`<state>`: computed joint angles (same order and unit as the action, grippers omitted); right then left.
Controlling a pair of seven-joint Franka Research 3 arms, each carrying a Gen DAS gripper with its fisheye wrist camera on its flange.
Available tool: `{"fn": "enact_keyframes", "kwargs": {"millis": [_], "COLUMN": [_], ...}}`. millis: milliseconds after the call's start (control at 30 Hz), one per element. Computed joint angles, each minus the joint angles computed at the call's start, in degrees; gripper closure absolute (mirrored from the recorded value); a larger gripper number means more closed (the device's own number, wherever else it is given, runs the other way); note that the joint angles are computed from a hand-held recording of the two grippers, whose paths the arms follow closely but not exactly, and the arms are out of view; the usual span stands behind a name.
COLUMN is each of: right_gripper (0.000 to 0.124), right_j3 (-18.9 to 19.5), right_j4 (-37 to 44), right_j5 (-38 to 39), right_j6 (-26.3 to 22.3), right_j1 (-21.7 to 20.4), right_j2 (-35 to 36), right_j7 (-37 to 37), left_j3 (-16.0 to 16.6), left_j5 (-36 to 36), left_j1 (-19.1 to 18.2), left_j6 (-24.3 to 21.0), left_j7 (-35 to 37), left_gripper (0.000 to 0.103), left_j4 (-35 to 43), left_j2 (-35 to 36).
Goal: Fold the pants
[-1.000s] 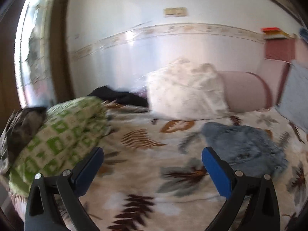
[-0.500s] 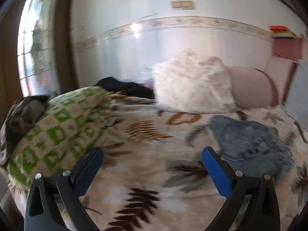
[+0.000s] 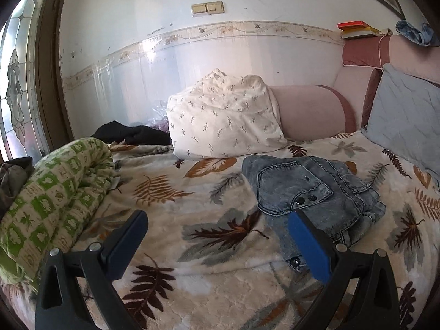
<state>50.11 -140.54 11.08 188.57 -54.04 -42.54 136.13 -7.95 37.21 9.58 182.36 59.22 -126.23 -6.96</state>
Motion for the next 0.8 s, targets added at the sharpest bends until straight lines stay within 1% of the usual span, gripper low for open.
{"fn": "enact_keyframes", "kwargs": {"millis": [33, 67, 100, 167, 200, 233, 267, 333, 367, 400, 433, 500, 533, 567, 633, 667, 767, 800], "right_gripper": [0.033, 0.033, 0.033, 0.033, 0.033, 0.033, 0.033, 0.033, 0.033, 0.033, 0.033, 0.033, 0.033, 0.033, 0.033, 0.033, 0.033, 0.033], "right_j3": [-0.09, -0.18, 0.3, 1.17, 1.66, 2.05, 2.69, 4.0, 4.6, 6.05, 8.82, 10.88, 12.7, 13.23, 13.1, 13.61, 12.32, 11.0], "right_j4": [1.1, 2.21, 4.15, 6.81, 8.64, 9.93, 11.19, 13.99, 15.23, 15.76, 16.77, 17.13, 17.65, 17.72, 17.94, 18.01, 18.15, 17.97], "right_j5": [-0.92, -1.88, -3.47, -5.61, -7.34, -8.46, -9.56, -13.28, -15.42, -17.27, -20.05, -23.81, -25.82, -27.13, -28.89, -29.88, -31.64, -31.58], "right_j6": [0.04, 0.05, -0.02, -0.85, -1.39, -1.81, -2.47, -4.71, -6.14, -6.66, -7.44, -8.43, -8.65, -8.81, -9.28, -9.46, -9.85, -10.12], "right_j1": [1.56, 3.23, 5.17, 7.72, 10.1, 11.65, 12.77, 15.39, 16.47, 15.82, 14.01, 13.47, 11.83, 11.6, 11.98, 11.49, 12.18, 13.49], "right_j2": [2.2, 4.4, 7.78, 12.41, 16.04, 18.71, 21.09, 26.28, 28.4, 29.22, 30.42, 31.4, 32.12, 32.53, 33.7, 34.09, 34.95, 34.64], "right_j7": [-0.98, -2.15, -4.0, -6.85, -8.92, -10.18, -11.14, -13.47, -14.71, -14.59, -14.52, -14.69, -13.93, -13.53, -12.71, -11.6, -9.58, -9.38], "left_j3": [1.23, 1.82, 0.85, -1.95, -2.89, -2.95, -2.33, -0.07, 0.5, 0.95, 1.59, 2.88, 3.09, 3.09, 2.63, 2.62, 2.86, 2.94], "left_j5": [-2.3, -4.0, -2.49, 3.74, 7.08, 8.96, 9.09, 5.19, 3.83, 2.49, 0.31, -6.29, -8.12, -9.08, -7.82, -7.56, -8.57, -9.03], "left_j1": [-1.65, -2.53, -1.41, 2.29, 3.63, 3.85, 3.16, 0.37, -0.51, -1.3, -2.31, -4.65, -5.12, -5.3, -5.0, -4.98, -5.23, -5.32], "left_j6": [-0.38, -0.78, -1.3, -1.72, -2.05, -2.42, -2.83, -3.81, -4.81, -6.07, -7.3, -10.47, -11.5, -12.68, -15.29, -15.91, -17.0, -17.17], "left_j7": [2.04, 3.66, 2.15, -3.87, -7.04, -8.78, -8.91, -5.25, -3.87, -2.49, -0.35, 5.29, 6.66, 7.23, 5.73, 5.35, 5.53, 5.61], "left_gripper": [0.0, 0.0, 0.0, 0.0, 0.0, 0.0, 0.0, 0.0, 0.0, 0.0, 0.0, 0.0, 0.0, 0.0, 0.0, 0.0, 0.0, 0.0], "left_j4": [-0.17, -0.25, 0.06, 0.77, 1.27, 1.59, 1.65, 1.43, 1.51, 1.65, 1.82, 2.24, 2.44, 2.72, 3.46, 3.59, 3.85, 3.85], "left_j2": [0.1, 0.2, 0.28, 0.31, 0.35, 0.4, 0.39, 0.54, 0.66, 0.84, 1.11, 1.61, 1.82, 2.06, 2.47, 2.61, 2.94, 3.0]}}
